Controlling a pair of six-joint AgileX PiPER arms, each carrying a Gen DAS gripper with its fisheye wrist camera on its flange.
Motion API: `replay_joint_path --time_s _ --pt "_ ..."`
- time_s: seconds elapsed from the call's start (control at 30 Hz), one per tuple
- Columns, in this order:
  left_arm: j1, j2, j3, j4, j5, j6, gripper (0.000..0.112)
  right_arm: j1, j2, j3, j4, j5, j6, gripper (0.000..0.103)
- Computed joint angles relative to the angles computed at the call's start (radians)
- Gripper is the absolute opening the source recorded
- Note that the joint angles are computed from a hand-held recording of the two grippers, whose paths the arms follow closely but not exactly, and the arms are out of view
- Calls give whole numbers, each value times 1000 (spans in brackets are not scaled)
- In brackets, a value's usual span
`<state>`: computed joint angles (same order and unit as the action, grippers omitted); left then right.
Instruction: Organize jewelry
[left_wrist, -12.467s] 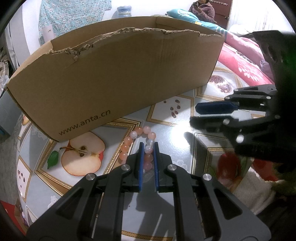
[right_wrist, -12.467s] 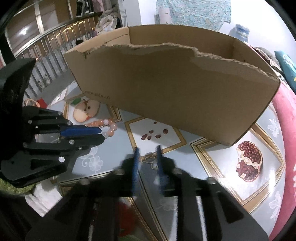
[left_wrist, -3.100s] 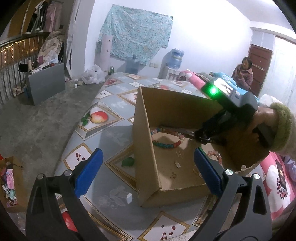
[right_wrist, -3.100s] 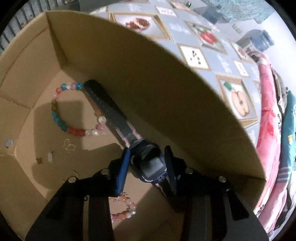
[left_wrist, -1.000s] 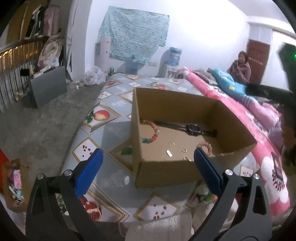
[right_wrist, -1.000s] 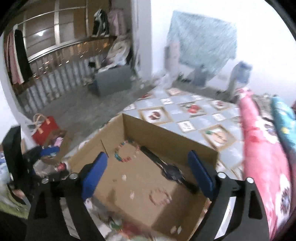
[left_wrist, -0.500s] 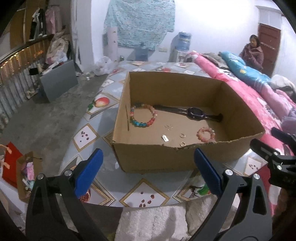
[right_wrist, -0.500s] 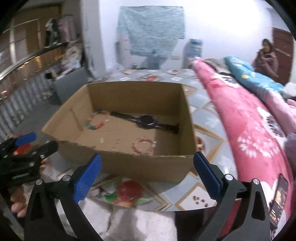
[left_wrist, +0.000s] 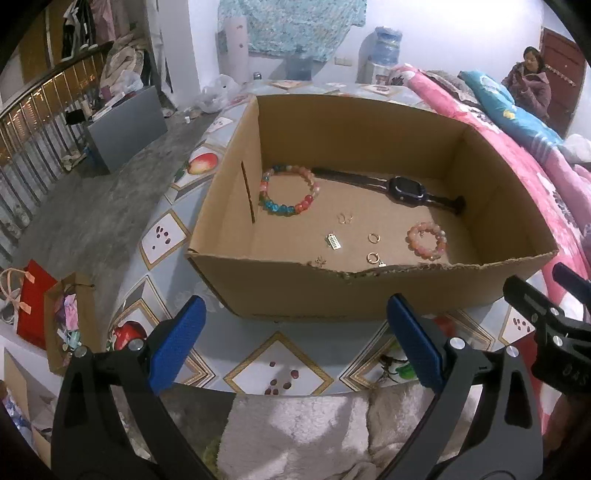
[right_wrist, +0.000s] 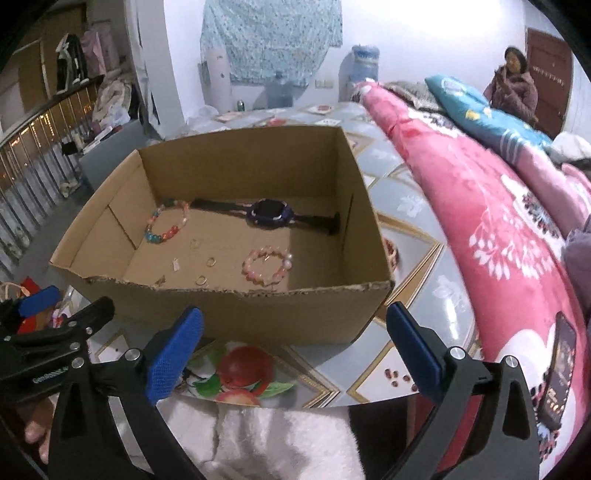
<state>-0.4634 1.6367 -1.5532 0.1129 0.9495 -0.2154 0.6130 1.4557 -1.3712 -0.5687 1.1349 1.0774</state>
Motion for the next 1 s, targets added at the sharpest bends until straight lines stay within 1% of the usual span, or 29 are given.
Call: replay_joint_path --time_s 0.13,0.37,1.0 --pt "-11 22 -31 0 25 -7 95 -13 8 -4 35 -18 -14 97" --pt "-39 41 -64 31 64 -22 95 -9 23 -10 52 -18 -23 97" --pt "-56 58 -81 53 79 -44 95 -29 35 -2 65 -15 -24 97"
